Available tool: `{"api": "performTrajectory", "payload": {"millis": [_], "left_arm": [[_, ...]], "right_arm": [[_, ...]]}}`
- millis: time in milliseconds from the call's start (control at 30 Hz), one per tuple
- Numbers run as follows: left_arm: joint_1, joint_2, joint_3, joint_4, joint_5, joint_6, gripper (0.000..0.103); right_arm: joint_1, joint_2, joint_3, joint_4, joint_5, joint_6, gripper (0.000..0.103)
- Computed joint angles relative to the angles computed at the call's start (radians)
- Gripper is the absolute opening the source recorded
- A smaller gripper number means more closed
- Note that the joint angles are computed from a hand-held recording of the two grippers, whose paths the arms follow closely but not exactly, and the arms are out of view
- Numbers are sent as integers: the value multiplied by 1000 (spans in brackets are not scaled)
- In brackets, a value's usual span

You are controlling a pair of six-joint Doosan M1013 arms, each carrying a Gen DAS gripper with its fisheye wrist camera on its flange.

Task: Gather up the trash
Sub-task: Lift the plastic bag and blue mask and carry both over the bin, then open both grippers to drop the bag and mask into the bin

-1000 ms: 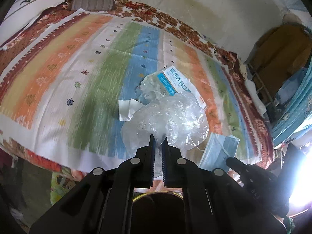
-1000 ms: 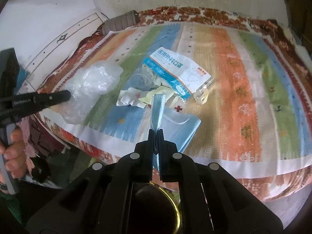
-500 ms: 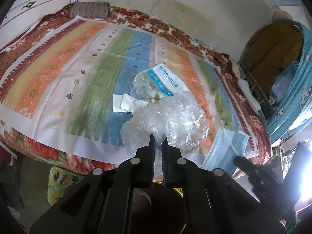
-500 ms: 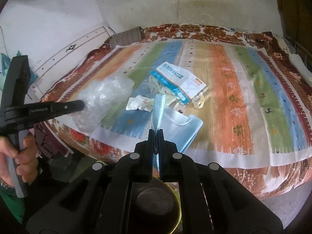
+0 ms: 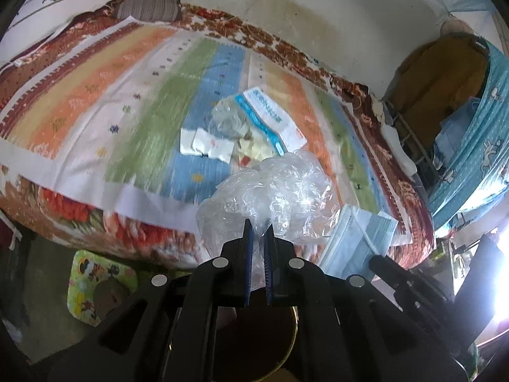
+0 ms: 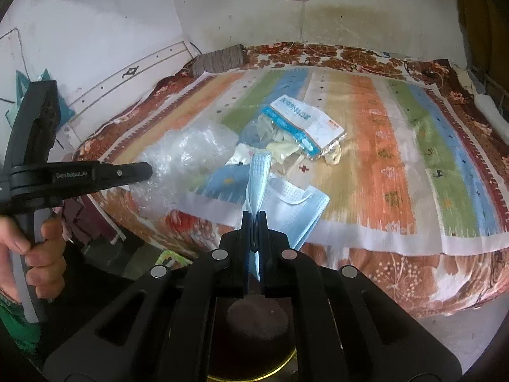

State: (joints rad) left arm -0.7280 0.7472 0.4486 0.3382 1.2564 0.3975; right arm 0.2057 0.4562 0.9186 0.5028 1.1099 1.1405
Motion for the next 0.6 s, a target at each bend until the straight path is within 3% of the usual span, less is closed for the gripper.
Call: {"api": "performTrajectory", "payload": {"millis": [267,367,467,600], "left_arm": [[-19,15,-8,-33,60,-11,6],[-30,46,-57,-26,141,-6,6],[-35,60,-68,-39,200,-34,6],[-21,44,-10,-139,193,-90,6]], "right_arm": [[10,-43,92,-24,24,-16,3],[20,-44,102,-62,46,6,3],[23,-29,93,-83,101,42,3],[20,-3,67,-98,175,99,3]]}}
